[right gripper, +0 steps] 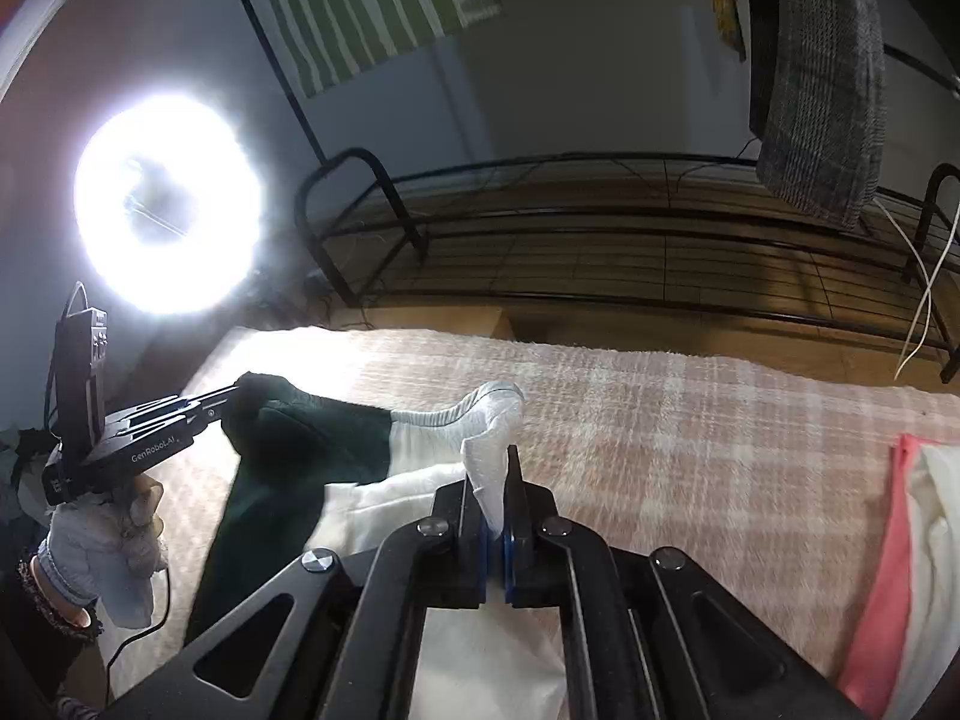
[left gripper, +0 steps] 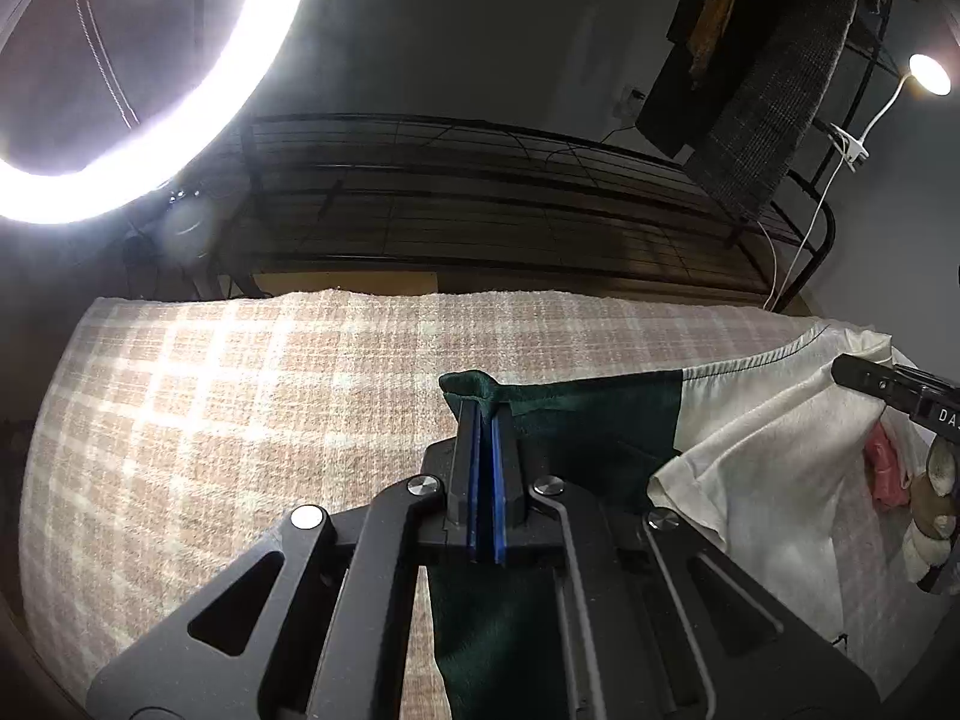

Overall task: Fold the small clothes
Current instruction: 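Lay the hem over the collar end with both tools, then open them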

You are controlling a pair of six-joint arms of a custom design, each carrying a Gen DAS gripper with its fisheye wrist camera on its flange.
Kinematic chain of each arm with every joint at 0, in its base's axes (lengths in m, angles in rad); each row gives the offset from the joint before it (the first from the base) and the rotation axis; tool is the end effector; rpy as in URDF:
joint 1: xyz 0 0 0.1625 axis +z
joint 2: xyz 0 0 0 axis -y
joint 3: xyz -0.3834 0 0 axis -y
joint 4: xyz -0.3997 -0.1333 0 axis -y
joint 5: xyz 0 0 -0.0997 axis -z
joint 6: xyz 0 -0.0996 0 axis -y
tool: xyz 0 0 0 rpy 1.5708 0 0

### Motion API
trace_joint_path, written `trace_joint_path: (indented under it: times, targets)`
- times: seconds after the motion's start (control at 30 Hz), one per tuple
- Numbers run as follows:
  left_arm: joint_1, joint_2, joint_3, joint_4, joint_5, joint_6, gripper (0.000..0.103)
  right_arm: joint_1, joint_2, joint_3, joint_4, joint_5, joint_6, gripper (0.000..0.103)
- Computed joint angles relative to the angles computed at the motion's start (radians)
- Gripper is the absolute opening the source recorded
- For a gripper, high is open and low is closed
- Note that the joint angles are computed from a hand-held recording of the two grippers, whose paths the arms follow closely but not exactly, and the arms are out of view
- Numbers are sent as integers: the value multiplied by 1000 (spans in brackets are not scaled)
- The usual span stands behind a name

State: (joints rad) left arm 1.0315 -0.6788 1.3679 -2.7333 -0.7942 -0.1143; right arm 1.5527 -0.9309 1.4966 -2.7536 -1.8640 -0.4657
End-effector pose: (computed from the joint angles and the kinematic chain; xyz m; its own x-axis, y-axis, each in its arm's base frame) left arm -0.1996 -0.7290 0.1313 -0.8232 0.0044 -0.5677 0.3656 0.7692 -0.5241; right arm 0.0918 -0.7046 0.2357 -0.8592 -0.2013 0.4705 -0.4153 0.8115 -0.4112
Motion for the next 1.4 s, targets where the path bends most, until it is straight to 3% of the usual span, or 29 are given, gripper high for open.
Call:
trace_joint_path:
  times: [0.5,0.8,1.0,1.27,1.4]
  targets:
    - [-181,-286,429,-72,57,-143,1,95,-310,382,-87,-22,24,0]
    - [-299,-450,760,-27,58,-352,1,97,-496,693,-167,-43,37,0]
    - [-329,-487,849,58,53,-452,1,85,-550,820,-228,-78,27,0]
    - [-398,-551,908,129,40,-443,1,110,-570,874,-280,-186,-48,4]
    - [-429,-618,948,206,-3,-460,1,119,-610,899,-248,-206,-70,17]
